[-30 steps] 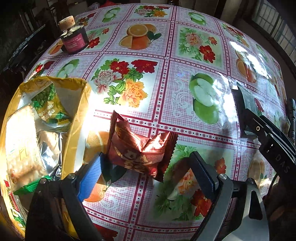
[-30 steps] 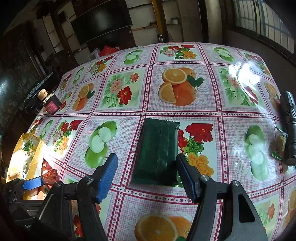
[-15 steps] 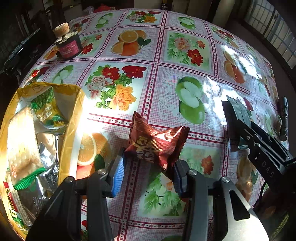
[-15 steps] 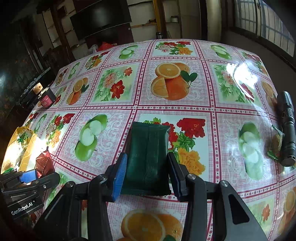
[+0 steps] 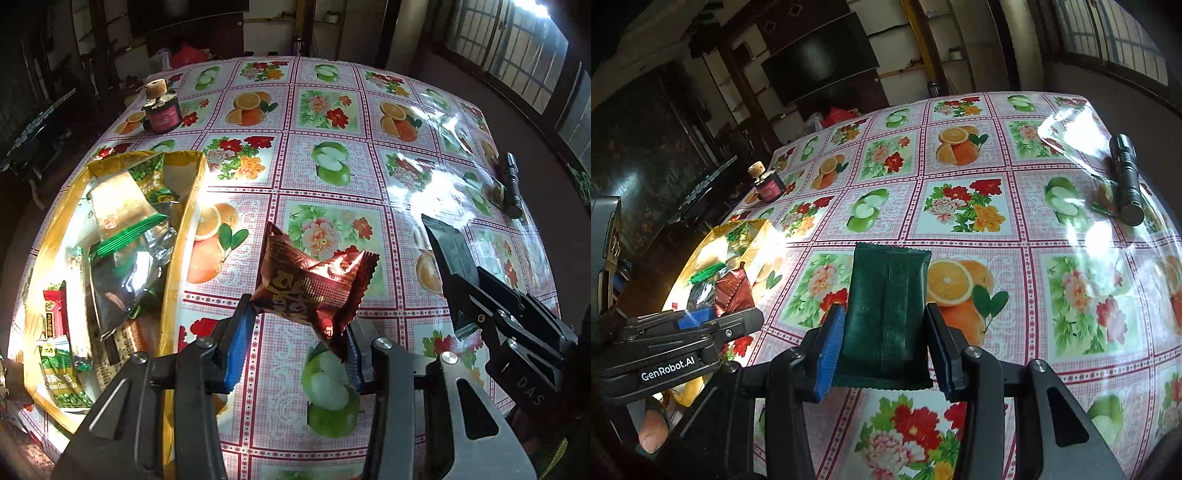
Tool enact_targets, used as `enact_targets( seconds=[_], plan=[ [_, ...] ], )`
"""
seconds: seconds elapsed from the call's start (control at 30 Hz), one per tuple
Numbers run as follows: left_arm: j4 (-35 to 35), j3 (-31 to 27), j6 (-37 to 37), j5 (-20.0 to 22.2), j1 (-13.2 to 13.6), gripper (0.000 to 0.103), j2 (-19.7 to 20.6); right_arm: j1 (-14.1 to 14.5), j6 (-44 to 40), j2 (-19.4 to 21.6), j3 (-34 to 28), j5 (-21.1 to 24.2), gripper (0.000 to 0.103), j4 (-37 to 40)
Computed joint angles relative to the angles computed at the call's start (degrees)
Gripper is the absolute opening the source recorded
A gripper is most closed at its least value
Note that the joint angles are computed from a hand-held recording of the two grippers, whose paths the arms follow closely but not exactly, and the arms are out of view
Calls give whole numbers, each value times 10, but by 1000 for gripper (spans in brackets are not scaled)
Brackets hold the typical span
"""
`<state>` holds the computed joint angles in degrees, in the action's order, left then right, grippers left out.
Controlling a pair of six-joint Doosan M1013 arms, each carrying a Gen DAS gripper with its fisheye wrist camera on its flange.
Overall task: Organize snacks
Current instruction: 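Carry the red-brown pastry with left tool while right tool carries the green snack to tray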
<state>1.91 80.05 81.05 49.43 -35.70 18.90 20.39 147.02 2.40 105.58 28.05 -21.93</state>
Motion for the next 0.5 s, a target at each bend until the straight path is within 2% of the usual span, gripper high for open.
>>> enact_targets(
  seconds=[0.17,0.5],
  plan=[
    [51,42,-37,-36,3,45,-37,24,7,-9,0,-4,44,-13],
    [106,81,-92,-59,20,45,-69,52,-31,3,-20,-13,44,3]
  ],
)
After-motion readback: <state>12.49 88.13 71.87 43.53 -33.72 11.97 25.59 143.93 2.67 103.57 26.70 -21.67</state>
